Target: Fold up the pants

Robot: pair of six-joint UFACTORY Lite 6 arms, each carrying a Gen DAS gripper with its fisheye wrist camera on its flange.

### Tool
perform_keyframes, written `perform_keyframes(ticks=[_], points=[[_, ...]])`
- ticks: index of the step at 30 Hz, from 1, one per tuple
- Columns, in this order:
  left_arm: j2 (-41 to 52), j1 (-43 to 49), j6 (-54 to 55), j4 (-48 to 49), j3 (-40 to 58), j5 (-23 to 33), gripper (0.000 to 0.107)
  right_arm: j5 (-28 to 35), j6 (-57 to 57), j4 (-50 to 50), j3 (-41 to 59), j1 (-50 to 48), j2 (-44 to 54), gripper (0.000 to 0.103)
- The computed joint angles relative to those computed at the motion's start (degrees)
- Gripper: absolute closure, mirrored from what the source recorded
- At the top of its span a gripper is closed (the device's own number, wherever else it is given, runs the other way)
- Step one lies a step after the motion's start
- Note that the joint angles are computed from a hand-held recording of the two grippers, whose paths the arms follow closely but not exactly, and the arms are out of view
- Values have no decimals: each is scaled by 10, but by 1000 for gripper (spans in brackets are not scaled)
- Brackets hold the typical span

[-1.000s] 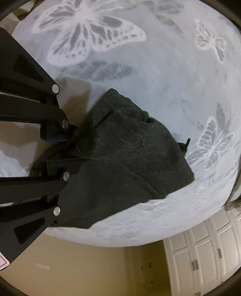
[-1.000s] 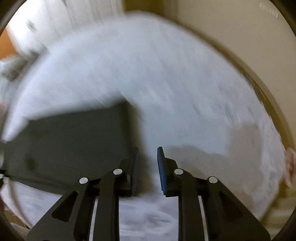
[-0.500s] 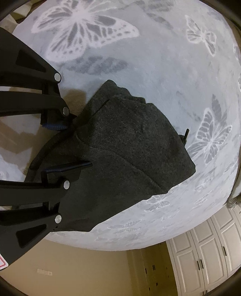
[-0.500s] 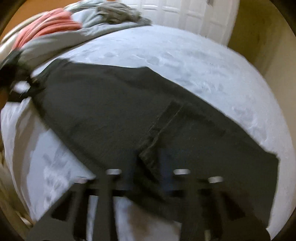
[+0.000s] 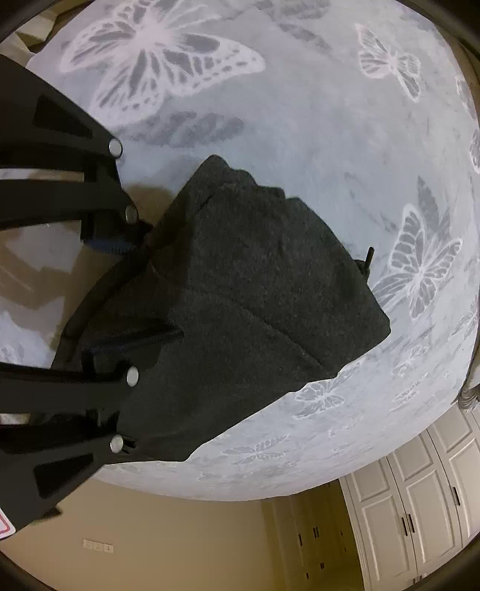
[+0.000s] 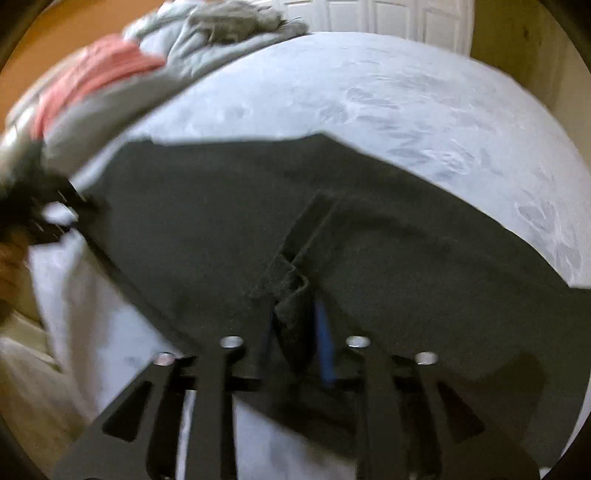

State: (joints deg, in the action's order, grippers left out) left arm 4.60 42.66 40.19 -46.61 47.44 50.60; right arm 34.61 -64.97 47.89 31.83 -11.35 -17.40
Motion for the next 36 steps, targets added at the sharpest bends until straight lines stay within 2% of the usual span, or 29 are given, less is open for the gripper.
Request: perform_keyframes(ticks=[2, 4, 5, 9, 10, 12, 15, 17, 20, 21, 22, 23, 25, 27, 29, 33, 36], points=[[0, -1, -2, -7, -2, -4, 72, 108, -29, 19, 36, -120, -33, 46], [-10, 3, 1, -24, -10, -3, 72, 153, -67, 19, 84, -240, -43, 29], [-21, 2, 2, -34, -18, -6, 72, 151, -99, 26, 108, -300, -41, 22], [-73, -30, -17, -46, -47, -39, 72, 164, -249, 98, 154, -485, 58, 20], [-91, -48, -33, -46, -59, -64, 72, 157, -240, 98, 165, -511, 91, 20], [-108, -76, -53, -52, -74, -98, 75, 109, -151, 52, 202, -519, 157, 20], [-156, -114, -68, -69, -98, -144, 102, 163, -96, 41, 254, -535, 210, 20], [-266, -150, -29, -115, -130, -153, 103, 174, -96, 46, 264, -537, 207, 17], [-446, -305, -56, -118, -168, -212, 101, 194, -116, 53, 258, -561, 179, 13], [-483, -365, -35, -98, -169, -211, 99, 197, -129, 63, 259, -565, 179, 13], [-496, -425, -37, -82, -174, -213, 88, 196, -132, 65, 258, -563, 177, 13], [-485, -485, -64, -60, -174, -221, 61, 194, -128, 61, 254, -555, 171, 13], [-440, -602, -175, 36, -181, -301, 24, 194, -127, 43, 230, -545, 148, 13], [-408, -651, -271, 127, -189, -331, 24, 174, -139, 32, 194, -526, 123, 13], [-399, -642, -273, 143, -185, -313, 24, 152, -165, 26, 150, -500, 86, 13], [-459, -448, -69, -43, -193, -170, 21, 169, -203, 24, 84, -459, 31, 13], [-482, -288, 4, -90, -187, -84, 20, 205, -202, 32, 57, -407, 22, 13]])
